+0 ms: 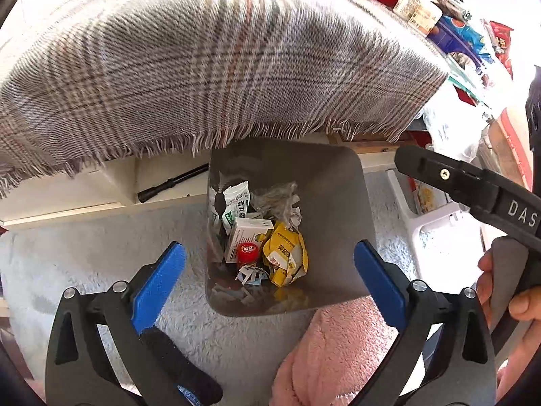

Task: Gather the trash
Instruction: 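Lower the clip and plastic bag into the bin and open both grippers, then grasp the yellow wrapper with the left gripper while the right grasps a white clip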

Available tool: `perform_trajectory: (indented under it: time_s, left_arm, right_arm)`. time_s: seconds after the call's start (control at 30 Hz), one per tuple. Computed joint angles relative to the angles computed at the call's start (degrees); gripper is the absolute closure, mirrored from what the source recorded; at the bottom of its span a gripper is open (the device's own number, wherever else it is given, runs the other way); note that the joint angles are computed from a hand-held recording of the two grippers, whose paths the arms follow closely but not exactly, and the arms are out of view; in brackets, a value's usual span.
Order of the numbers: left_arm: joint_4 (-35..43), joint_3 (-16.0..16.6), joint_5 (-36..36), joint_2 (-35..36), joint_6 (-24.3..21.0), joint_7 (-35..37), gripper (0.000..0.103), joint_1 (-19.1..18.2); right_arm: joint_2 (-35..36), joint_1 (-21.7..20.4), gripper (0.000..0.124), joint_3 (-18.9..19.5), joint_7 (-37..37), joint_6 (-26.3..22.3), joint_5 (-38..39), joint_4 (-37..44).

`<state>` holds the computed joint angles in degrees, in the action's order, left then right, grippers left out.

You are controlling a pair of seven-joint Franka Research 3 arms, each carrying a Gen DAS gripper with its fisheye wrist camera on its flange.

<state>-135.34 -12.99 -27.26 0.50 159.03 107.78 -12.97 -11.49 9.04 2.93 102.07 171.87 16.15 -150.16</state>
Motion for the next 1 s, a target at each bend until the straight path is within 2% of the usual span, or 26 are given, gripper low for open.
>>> perform_trajectory:
  time_s: [0.13,0.4,0.5,0.73,1.0]
  left_arm:
    - [-0.1,0.8,-1.5,-2.2,-1.2,1.4,0.008,0.1]
    - [4.4,3.8,-1.8,-4.0,-4.2,2.6,0.008,0.7]
    - [8.9,4.2,1.2,-2.0,-6.0,0.5,0.008,2.3]
    - [22.2,3.4,10.9,6.1,-7.1,-5.1,0.008,6.0]
    - [44.6,1.2,20.2,22.0,-12.2,-11.9,0.008,8.4]
  right_arm:
    - [-3.1,2.1,0.024,-2.5,-4.0,-1.6,4.2,-0.4]
    - [-5.9,-1.9,0.024,-0.5,-2.7,-5.7,0.4,4.1]
    - [-4.1,-0.6,0.024,-2.2,-5.1,-6.9,1.7,8.5]
    - [5.4,-1.9,0.024,-2.2,-5.9,-9.8,-1.0,23.4]
    - [23.8,-1.9,0.024,-3.0,-9.6,-16.4,0.2,49.4]
